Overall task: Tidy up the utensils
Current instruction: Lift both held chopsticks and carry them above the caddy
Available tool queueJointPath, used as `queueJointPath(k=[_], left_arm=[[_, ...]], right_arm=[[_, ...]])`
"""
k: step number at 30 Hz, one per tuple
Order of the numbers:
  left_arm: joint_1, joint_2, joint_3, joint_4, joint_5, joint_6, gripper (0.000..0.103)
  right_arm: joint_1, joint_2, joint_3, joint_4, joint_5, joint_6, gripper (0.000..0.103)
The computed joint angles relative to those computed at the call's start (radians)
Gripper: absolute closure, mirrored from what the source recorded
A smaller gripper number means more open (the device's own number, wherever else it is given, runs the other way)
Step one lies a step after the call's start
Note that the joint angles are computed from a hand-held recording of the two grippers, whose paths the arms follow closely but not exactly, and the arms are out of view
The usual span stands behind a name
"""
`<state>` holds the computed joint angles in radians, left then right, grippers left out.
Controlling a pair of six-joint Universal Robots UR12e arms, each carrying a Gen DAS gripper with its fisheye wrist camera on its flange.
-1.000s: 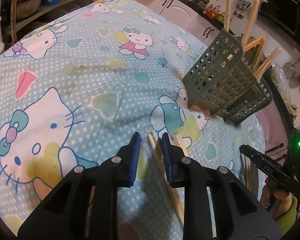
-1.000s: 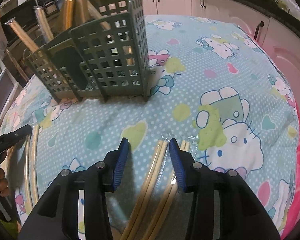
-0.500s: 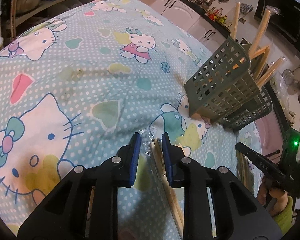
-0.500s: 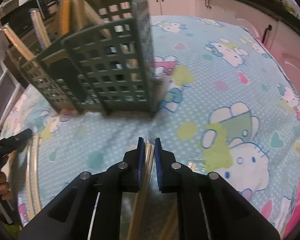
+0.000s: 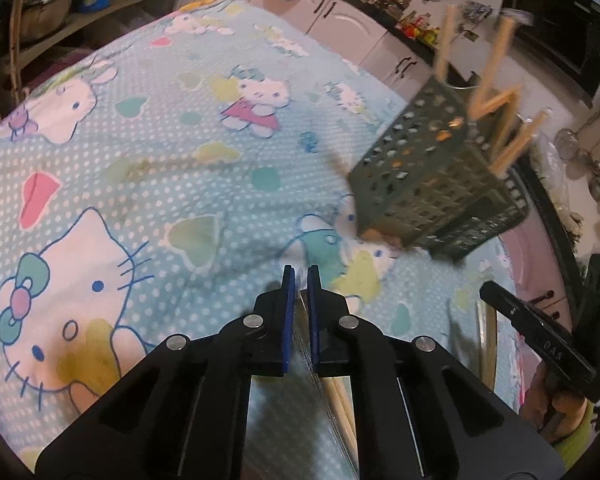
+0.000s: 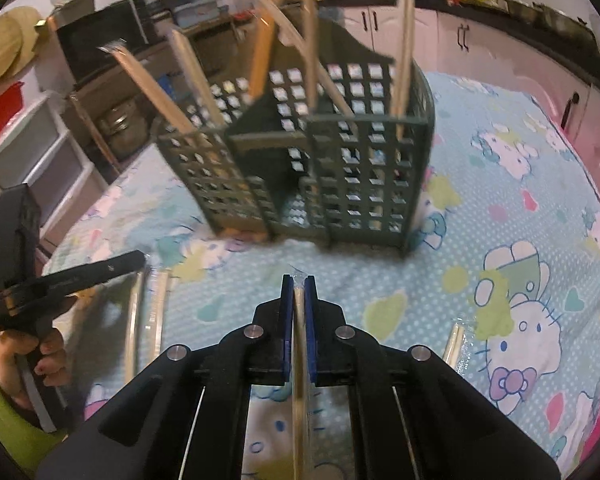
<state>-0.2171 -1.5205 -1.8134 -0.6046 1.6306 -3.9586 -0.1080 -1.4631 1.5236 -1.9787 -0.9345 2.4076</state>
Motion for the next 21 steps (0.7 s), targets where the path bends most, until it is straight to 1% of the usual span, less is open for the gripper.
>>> queueJointPath(k=[8, 17, 21], left_arm=[[-0.039, 0.007, 0.040, 0.035, 0.070, 0.065, 0.102], [-0.077, -0.012, 0.110, 0.054, 0.109, 0.141, 0.102], [-0.091, -0.024, 0.141, 0.061, 0.121, 0.174, 0.103]], right_arm=[[-0.024, -0.042, 0.015, -0.003, 0.087, -0.027, 0.097], [-0.063, -0.080, 0.029, -0.012, 0.190, -0.047, 0.097], [-0.085, -0.093, 0.038, -0.034, 0.237, -0.043, 0.097]])
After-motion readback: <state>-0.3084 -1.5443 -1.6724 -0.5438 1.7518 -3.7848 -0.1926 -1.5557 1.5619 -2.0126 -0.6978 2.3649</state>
